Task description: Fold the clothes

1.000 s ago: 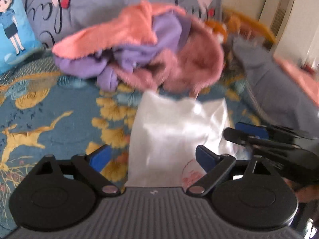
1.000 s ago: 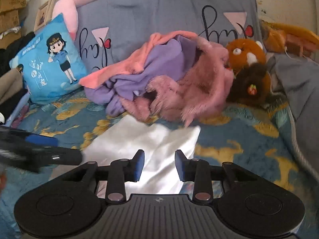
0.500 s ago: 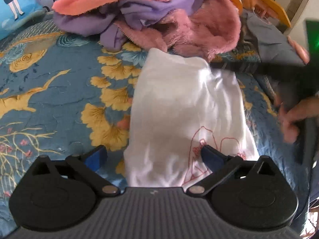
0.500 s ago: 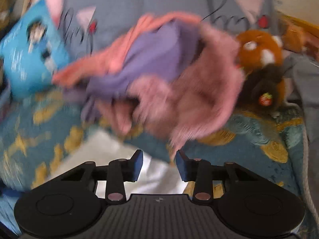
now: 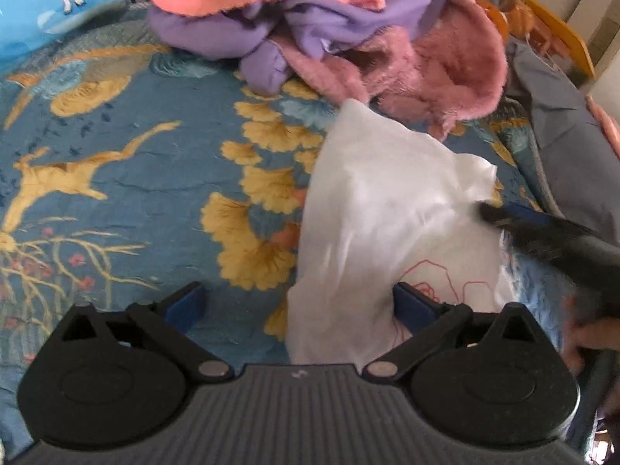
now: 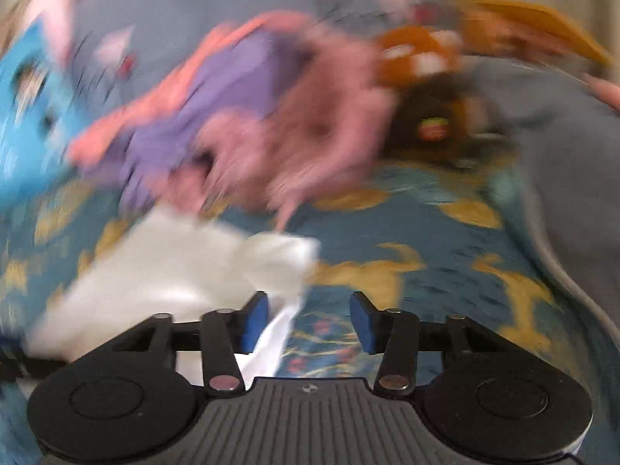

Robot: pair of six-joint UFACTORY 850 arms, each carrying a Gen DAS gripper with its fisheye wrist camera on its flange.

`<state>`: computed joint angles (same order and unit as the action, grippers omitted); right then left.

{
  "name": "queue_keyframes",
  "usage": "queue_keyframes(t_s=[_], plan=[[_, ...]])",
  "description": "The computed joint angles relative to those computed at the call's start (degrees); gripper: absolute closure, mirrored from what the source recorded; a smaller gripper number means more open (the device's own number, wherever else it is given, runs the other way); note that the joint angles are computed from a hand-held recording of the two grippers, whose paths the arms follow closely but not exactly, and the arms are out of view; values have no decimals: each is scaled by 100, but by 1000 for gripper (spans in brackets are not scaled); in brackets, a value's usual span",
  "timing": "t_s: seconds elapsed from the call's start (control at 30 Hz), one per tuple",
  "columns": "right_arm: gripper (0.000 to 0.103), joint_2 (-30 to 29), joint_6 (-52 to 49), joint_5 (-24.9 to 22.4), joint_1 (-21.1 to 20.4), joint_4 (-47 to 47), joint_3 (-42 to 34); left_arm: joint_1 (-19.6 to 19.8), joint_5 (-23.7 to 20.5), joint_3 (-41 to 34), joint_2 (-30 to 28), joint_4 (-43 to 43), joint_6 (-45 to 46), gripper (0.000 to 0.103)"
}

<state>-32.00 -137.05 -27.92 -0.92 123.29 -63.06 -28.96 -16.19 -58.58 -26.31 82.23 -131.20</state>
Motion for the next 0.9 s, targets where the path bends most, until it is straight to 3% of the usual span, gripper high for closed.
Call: queue_keyframes(t_s=[0.07, 0.2, 0.23, 0.27, 0.3, 0.33, 0.5, 0.6, 0.67, 0.77, 0.83, 0.9], plan=[[58, 153, 680, -335, -212, -354, 189, -15, -127, 1, 15, 4, -48, 0], [58, 202, 2295, -1206, -585, -2146, 328, -60, -434, 97, 128, 344, -490, 1], [62, 161, 2675, -1364, -627, -2513, 315, -65, -470, 140, 167, 505, -681, 1], [69, 102, 3141, -1485, -655, -2954, 260, -68, -506, 175, 202, 616, -819, 1], [100, 36, 3422, -1623, -671, -3181, 248, -64, -526, 187, 216, 594, -814, 1], [102, 58, 3470, -1688, -696, -3168, 312, -58, -528, 187, 212, 546, -790, 1], [102, 429, 2642, -1852, -822, -1922, 976, -44, -666, 151, 170, 76, -449, 1], [102, 499, 2623, -1370, -737, -2139, 984, 36, -659, 95, 87, -443, -107, 1], [100, 496, 2784, -1066, -675, -2309, 899, 73, -589, 144, 106, -321, -360, 1], [84, 602, 2343, -1110, -706, -1670, 943, -60, -1064, 229, 211, 101, -771, 1], [62, 604, 1765, -1326, -718, -1098, 912, -134, -1274, 313, 292, 631, -1246, 1], [62, 483, 1379, -1174, -600, -874, 637, -122, -1166, 428, 383, 1434, -1995, 1]])
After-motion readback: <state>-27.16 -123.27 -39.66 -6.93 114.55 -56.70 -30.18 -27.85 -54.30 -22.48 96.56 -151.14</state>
